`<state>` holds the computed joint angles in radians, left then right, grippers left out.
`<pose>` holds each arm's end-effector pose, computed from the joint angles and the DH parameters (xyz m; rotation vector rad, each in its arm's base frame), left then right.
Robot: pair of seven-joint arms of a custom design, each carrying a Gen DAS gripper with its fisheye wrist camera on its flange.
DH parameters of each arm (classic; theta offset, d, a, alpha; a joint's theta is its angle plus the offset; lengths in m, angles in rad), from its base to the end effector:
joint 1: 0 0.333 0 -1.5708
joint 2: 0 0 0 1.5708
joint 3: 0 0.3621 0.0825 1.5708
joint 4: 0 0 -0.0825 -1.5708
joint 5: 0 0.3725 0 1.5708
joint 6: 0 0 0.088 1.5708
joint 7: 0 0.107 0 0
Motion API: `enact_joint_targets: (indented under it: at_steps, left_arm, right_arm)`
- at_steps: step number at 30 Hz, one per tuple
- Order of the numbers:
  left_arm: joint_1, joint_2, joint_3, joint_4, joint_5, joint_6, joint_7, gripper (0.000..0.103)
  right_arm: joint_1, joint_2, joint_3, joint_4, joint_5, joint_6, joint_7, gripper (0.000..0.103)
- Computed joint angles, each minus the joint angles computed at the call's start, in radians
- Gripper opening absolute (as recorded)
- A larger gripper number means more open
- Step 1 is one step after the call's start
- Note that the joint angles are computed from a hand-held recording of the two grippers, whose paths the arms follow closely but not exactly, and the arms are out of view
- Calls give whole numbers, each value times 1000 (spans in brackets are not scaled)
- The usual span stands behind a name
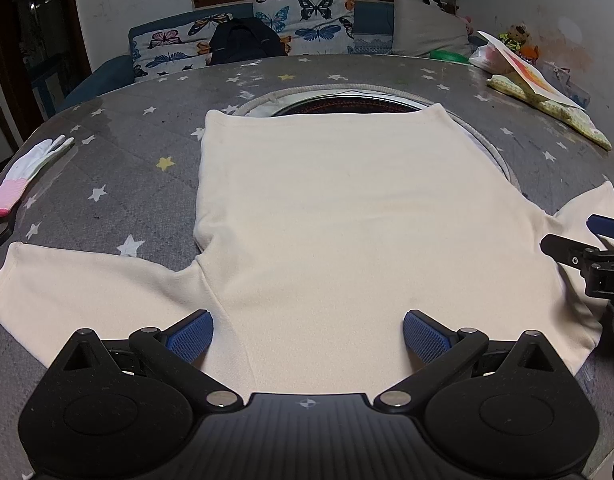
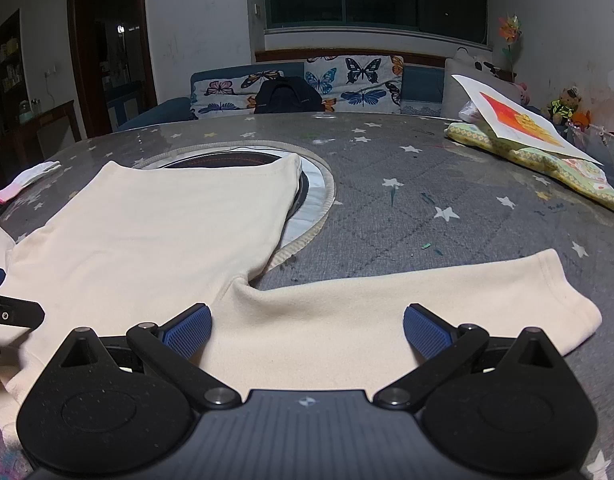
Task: Fold clothes
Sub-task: 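Reach the right tool to the sweatshirt sleeve cuff and grasp it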
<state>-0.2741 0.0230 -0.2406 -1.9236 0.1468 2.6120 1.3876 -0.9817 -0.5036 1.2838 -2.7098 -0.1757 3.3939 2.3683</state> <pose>0.5237 -0.2981 0.6035 -1.4346 2.2379 -0.7693 0.4059 0.1751 0.4116 -1.5722 1.7884 -0.8416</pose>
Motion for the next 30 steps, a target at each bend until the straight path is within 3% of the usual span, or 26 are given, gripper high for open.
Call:
enact_joint_targets:
  at_steps: [7,11,14,19,23,30]
  left_arm:
    - [1,-2,0,7,-18,-12,26,103]
    - [0,-10,-2,-7,-15,18,35,103]
    - [0,-16,-3,-11,-58,40,75,103]
    - [-8,-19,-10,-13,-121,64,153,103]
    - [-19,-21,-17,-14,-175,76,222,103]
    - [-39,-18,-29,-11,-254,84,324,103]
  right_arm:
    - [19,48,-47,-23,11,56,-41,101]
    - [165,26,-200,-72,72,48,-68,97]
    - [201,-2,-263,-99,117,17,-95,91]
    - [208,-74,-339,-149,139,-52,-101,82]
    - [164,-101,-359,-165,110,-88,-72,74]
    - [150,-70,-419,-179,61,-80,-73,51]
